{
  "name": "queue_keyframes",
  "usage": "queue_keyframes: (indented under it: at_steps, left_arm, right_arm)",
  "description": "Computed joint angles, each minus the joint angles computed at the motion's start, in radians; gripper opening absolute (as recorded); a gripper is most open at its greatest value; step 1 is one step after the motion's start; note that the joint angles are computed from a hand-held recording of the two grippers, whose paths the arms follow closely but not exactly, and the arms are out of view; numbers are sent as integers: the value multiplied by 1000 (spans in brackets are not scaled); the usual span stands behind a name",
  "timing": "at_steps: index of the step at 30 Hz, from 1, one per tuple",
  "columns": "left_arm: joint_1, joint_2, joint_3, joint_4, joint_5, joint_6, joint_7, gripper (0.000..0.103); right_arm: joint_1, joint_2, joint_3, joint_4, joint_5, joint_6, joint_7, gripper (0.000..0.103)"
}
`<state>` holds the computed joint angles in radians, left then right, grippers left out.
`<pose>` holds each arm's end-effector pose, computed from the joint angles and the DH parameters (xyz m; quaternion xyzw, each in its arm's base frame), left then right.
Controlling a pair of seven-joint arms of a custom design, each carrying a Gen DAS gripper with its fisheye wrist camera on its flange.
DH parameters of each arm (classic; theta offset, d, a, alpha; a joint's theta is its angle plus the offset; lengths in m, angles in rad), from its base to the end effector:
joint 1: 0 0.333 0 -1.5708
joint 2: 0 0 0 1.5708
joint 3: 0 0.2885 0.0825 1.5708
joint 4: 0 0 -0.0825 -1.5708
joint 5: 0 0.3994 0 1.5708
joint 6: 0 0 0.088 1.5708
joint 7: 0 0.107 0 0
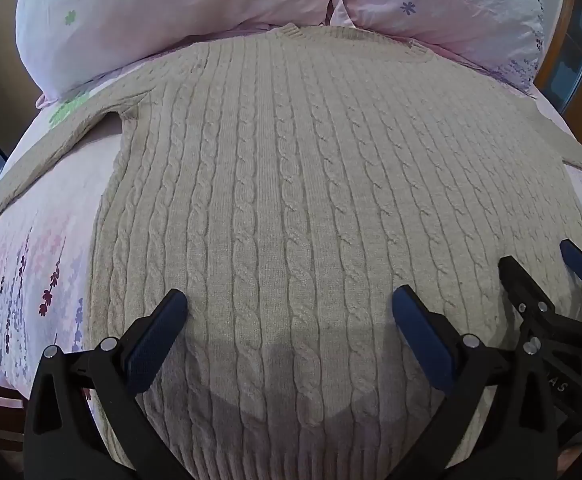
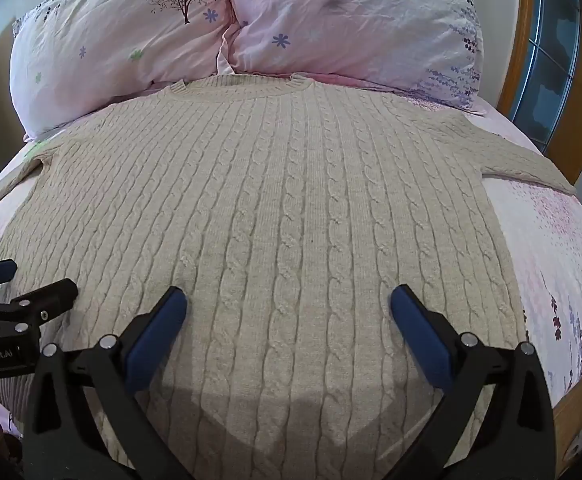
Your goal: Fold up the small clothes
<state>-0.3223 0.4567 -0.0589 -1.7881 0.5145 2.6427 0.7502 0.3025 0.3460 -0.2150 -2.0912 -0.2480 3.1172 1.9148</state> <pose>0.6327 -0.2638 0.3044 -0.7009 0.6695 -0.1624 0.1847 0.6259 0.0814 0.2992 -0.6743 0.6560 -0.2424 0.2371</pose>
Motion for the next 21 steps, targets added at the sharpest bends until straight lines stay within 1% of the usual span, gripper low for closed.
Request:
queue_keyframes:
  at_steps: [7, 8, 9, 12, 21]
  left_arm:
    - [1, 4, -3, 19, -9, -18, 6, 102]
    - [3, -4, -1, 7, -7, -8, 4, 102]
    - [-4, 2, 1, 20, -1, -19, -1, 102]
    - [-7, -9, 10, -6, 22, 13, -20, 102]
    - [-10, -13, 13, -20, 45, 28, -43, 102]
  right_arm:
    - [1, 0, -1, -1, 1, 1, -1, 101]
    - [1, -1, -1, -1, 2, 2, -2, 101]
    - [2, 0, -2, -2, 1, 3, -1, 101]
    - [2, 0, -2, -1, 2, 3, -2, 101]
    - [4, -2, -4, -2, 2, 3, -2, 101]
